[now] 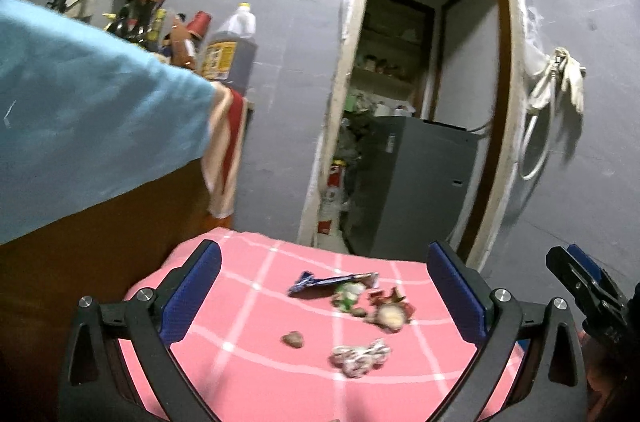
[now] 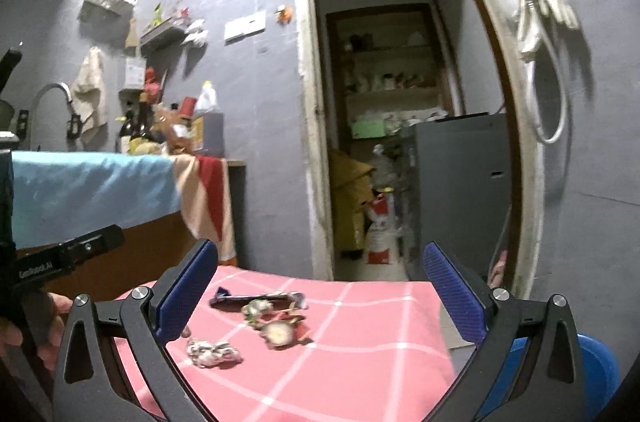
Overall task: Collect trash
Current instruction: 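Return the left tool over the remaining trash on the table, then grasp the crumpled foil with the left tool while the right tool grasps the onion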
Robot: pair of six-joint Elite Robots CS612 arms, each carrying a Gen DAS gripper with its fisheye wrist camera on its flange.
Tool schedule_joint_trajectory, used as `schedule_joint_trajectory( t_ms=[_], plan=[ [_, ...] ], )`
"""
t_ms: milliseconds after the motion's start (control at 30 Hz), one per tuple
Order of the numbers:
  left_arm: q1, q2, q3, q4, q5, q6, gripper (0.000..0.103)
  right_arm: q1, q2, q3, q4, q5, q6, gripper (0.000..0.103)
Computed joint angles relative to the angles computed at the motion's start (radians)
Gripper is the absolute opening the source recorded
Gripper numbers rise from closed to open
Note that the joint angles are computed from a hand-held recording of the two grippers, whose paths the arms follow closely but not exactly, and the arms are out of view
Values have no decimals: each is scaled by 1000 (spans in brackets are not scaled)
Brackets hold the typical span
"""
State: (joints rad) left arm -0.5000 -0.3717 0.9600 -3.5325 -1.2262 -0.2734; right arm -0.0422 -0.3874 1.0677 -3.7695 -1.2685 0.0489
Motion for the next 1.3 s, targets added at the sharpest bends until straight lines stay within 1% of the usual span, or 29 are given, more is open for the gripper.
schedule_joint_trajectory(
  t_ms=[133, 200, 300, 467, 600, 700, 833, 933, 1000, 1033, 1100, 1133, 1167, 1200, 1233, 1267, 1300],
  plan=[
    [6, -3, 14, 43, -5, -8, 101, 12, 5, -25, 93, 8, -46, 103],
    [8, -5, 16, 79, -21, -10, 101, 17, 8, -36, 144, 1, -65, 103],
    [13, -5, 14, 140, -60, -12, 101, 18, 8, -46, 219, 7, -80, 103],
    [17, -7, -1, 263, -128, -14, 101, 20, 6, -54, 331, -9, -119, 103],
    [23, -7, -25, 389, -185, -15, 101, 24, 6, -71, 429, -32, -169, 103],
    [27, -2, -48, 451, -223, -6, 100, 26, 10, -93, 502, -49, -202, 103],
    [29, 6, -77, 512, -256, 19, 98, 25, 18, -126, 581, -55, -213, 103],
    [32, 19, -108, 552, -287, 33, 88, 21, 27, -153, 627, -35, -203, 103],
    [35, 31, -136, 592, -314, 46, 77, 18, 34, -174, 662, -26, -194, 103],
    [35, 35, -148, 609, -323, 52, 75, 17, 36, -183, 675, -22, -189, 103],
    [36, 46, -174, 647, -344, 68, 67, 12, 44, -208, 722, 2, -180, 103],
    [36, 51, -185, 664, -352, 75, 64, 10, 47, -221, 750, 11, -181, 99],
    [36, 56, -199, 684, -360, 85, 58, 10, 50, -233, 778, 17, -187, 97],
    [36, 60, -210, 703, -369, 94, 51, 10, 53, -246, 803, 21, -197, 91],
    [37, 65, -221, 720, -378, 103, 48, 12, 55, -257, 822, 19, -209, 84],
    [37, 68, -230, 735, -388, 112, 40, 13, 58, -266, 835, 17, -219, 82],
    [36, 70, -234, 743, -385, 119, 37, 16, 63, -282, 860, 15, -234, 79]
  ],
)
